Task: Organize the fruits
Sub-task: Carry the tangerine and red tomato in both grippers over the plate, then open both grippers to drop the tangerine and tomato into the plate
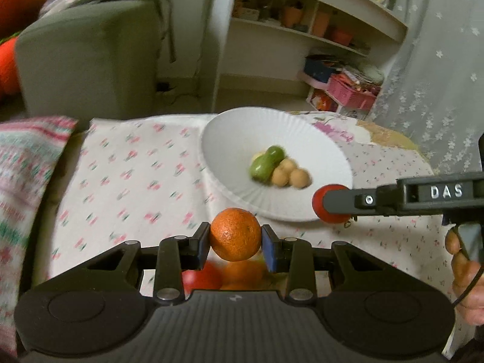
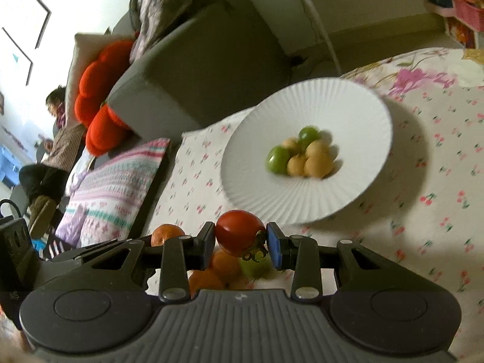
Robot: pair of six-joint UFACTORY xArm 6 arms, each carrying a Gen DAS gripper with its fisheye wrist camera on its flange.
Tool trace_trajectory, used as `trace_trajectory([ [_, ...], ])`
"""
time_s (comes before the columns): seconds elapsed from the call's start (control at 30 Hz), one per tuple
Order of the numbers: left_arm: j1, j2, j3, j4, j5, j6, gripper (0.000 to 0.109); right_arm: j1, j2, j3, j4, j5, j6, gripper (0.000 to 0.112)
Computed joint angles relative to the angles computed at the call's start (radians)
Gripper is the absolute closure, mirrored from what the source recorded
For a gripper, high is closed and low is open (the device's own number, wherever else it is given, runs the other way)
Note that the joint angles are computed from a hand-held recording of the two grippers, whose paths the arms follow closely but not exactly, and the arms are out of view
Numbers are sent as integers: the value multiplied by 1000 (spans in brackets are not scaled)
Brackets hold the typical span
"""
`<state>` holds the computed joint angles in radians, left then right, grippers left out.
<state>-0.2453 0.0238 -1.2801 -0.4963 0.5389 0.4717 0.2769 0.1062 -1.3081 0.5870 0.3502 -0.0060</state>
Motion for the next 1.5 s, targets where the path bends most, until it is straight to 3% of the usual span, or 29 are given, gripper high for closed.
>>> trace_trajectory([
  [0.33, -63, 139, -149, 21, 14, -12, 85, -50, 9, 15, -78, -60, 121, 79],
  [0.67, -91, 246, -250, 131, 16, -91, 85, -71, 50, -10, -173, -79, 200, 79],
  [0.97, -98, 268, -265, 176, 8, -120, 85, -79, 81, -36, -276, -84, 261, 79],
  [1.33, -102, 292, -288, 212, 1, -145, 85, -83, 117, -67, -505, -81, 400, 79],
  [1.5, -102, 298, -296, 203, -2, -133, 84, -83, 127, -70, -500, -93, 399, 78],
])
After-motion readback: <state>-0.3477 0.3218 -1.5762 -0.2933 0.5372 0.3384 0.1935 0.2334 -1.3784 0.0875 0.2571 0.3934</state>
